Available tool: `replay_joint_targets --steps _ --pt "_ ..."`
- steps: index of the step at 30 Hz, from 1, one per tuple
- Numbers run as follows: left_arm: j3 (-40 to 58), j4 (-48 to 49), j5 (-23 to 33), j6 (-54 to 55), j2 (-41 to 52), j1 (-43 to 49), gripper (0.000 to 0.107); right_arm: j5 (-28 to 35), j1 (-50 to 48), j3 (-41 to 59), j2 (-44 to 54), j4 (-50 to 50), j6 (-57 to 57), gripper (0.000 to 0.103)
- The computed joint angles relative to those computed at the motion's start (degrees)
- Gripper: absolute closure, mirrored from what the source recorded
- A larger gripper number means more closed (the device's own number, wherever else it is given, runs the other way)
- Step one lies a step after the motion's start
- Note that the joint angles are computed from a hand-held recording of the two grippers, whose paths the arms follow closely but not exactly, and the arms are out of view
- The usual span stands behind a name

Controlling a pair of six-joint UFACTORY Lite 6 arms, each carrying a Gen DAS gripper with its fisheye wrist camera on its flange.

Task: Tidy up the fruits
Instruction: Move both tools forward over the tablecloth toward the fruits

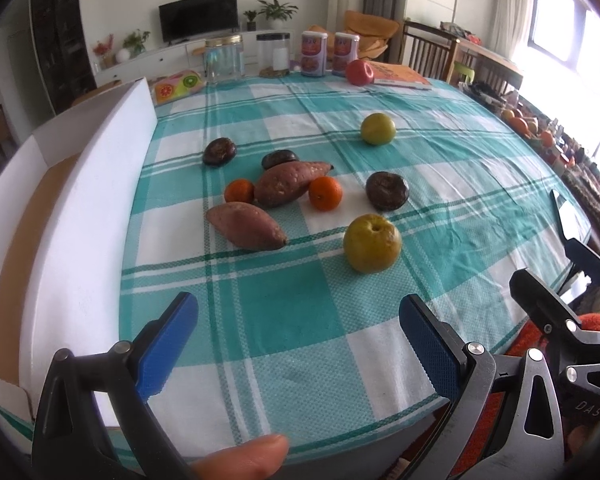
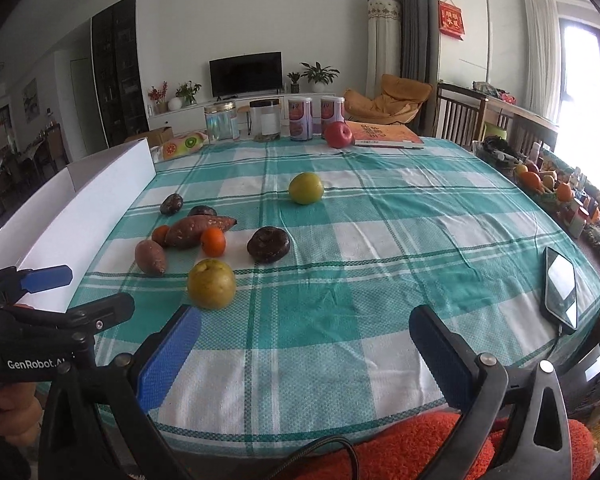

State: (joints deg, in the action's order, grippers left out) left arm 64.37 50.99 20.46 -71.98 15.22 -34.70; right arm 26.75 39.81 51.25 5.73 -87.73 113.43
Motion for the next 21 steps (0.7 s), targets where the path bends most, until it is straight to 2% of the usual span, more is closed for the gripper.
replay_joint_targets --steps 10,21 --pt "-0.2 3.0 -1.2 -3.0 4.8 1.8 0.006 -1.4 -1.2 -1.0 -0.5 0.5 0.1 0.000" --pt "2.5 5.2 -1.1 -4.6 11.9 2.7 0.006 -6.0 -3.1 -1.6 -0.8 -1.2 2.6 0.000"
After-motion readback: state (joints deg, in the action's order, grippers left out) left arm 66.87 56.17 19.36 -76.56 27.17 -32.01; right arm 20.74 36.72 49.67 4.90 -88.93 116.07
